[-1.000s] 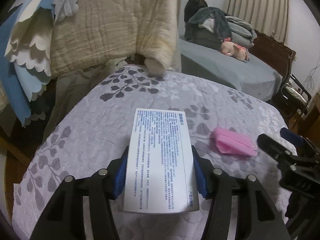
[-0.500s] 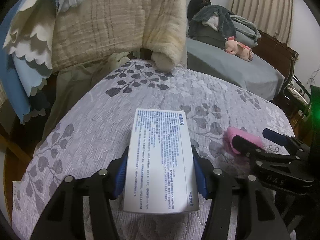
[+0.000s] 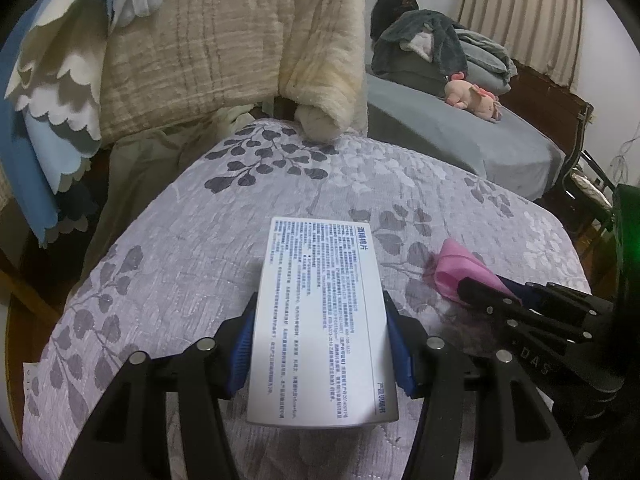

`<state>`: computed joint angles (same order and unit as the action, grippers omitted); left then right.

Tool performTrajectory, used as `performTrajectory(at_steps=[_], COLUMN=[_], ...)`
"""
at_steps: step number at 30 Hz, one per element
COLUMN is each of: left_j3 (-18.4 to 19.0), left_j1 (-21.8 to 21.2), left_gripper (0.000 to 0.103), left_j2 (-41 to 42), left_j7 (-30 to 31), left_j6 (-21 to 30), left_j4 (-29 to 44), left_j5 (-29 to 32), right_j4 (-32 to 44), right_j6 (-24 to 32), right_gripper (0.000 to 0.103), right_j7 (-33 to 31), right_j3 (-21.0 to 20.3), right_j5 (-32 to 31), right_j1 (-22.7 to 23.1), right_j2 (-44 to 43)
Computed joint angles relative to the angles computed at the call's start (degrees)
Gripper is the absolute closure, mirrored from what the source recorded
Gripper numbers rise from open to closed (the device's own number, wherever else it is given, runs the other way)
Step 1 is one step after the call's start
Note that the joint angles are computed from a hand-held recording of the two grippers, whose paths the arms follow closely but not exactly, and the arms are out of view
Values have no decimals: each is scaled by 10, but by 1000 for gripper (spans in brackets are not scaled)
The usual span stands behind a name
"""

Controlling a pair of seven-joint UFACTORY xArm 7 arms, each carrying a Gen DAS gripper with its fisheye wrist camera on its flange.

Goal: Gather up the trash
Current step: 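Grasp the pink face mask with the right tool while left holds the card, then carry the white card and pink mask in both tools over the bin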

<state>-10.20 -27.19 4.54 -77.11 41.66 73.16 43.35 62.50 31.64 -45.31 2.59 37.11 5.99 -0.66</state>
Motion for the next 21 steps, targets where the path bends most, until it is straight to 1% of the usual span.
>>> performTrajectory(at_steps=[9, 21], left_j3=[-6, -5], left_j1=[-16, -66], left_gripper=[47, 47], left_j2=[11, 51], left_j7=[12, 30], left_j6=[16, 37], left_j4=[33, 115], left_j5=[-2, 6], right_j4=[-14, -35], right_j6=[19, 43], right_gripper=[84, 84], right_j7=[-14, -30], right_j3=[-20, -65], right_j5=[28, 39], right_j1=[-5, -14], right_j2=[-44, -111])
